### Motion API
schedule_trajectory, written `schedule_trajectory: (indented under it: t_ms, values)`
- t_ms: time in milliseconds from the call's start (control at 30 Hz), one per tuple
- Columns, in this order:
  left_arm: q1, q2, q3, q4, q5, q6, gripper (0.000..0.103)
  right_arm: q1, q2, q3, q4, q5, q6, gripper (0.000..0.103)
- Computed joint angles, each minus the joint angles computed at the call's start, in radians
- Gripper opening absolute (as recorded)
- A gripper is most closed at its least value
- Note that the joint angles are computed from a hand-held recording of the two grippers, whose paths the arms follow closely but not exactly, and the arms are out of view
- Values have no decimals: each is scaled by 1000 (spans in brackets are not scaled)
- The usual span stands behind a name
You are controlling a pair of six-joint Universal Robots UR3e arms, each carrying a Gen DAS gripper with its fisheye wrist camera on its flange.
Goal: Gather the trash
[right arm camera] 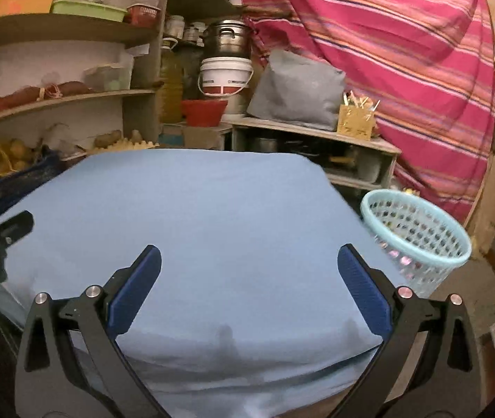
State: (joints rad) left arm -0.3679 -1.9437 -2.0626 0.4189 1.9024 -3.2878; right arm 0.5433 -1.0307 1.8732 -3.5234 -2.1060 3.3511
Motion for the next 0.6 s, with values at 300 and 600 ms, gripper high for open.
schedule_trajectory:
  t_ms: [300, 600]
  values:
    - [1, -46, -1, 40, -14, 15, 98, 17, 22, -2, -5, -21, 42, 99]
    - [-12, -74, 18, 66, -5, 19, 98, 5, 18, 15, -15, -12, 62, 99]
